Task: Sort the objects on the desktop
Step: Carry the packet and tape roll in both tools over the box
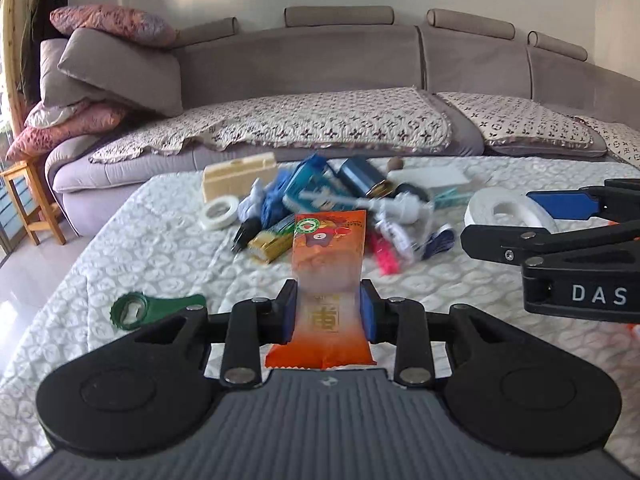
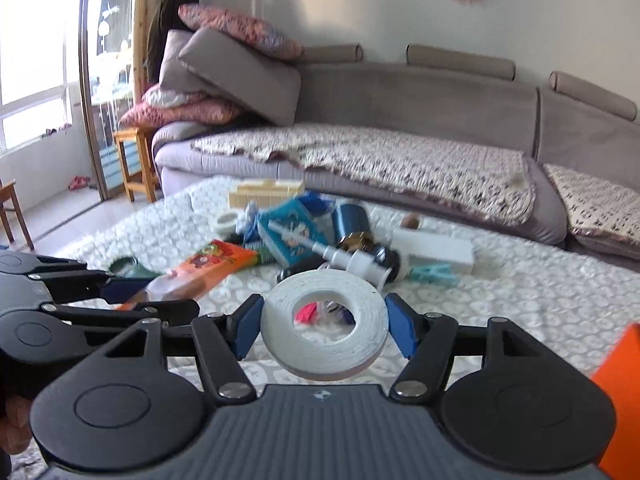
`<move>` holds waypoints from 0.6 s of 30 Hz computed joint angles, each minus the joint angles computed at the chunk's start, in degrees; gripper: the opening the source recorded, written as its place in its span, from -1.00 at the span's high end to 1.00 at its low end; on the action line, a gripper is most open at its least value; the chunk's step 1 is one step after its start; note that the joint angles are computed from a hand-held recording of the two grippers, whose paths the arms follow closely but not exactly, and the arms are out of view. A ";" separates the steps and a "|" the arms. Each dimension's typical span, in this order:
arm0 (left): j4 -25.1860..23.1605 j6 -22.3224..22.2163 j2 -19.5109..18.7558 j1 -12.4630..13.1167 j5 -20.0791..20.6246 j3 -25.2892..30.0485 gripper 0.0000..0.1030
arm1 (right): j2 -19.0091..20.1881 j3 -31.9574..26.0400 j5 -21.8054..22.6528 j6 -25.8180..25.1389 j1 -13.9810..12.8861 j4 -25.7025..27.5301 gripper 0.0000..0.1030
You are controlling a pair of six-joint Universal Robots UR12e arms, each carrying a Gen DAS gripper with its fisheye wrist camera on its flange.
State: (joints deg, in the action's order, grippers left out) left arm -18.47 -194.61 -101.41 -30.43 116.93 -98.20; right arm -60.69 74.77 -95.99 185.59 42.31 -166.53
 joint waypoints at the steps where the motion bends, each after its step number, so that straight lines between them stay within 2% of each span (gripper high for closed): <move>1: -0.20 0.15 -0.13 -0.52 0.46 0.67 0.39 | -0.58 0.70 -0.25 0.15 -0.06 -0.86 -0.25; 4: 1.02 0.82 -0.50 -2.21 1.24 2.35 0.39 | -2.78 3.44 -1.61 0.71 -0.38 -4.42 -0.25; 10: 7.85 4.50 -2.54 -6.34 1.57 5.46 0.39 | -8.49 11.23 -7.06 2.49 -1.90 -12.82 -0.25; 13: 7.73 3.20 -3.90 -8.05 -0.92 7.61 0.38 | -10.74 14.64 -10.25 4.54 -3.15 -15.10 -0.25; 18: 4.62 2.11 -7.20 -10.42 -4.46 12.77 0.38 | -13.91 19.20 -14.42 9.65 -5.41 -15.62 -0.26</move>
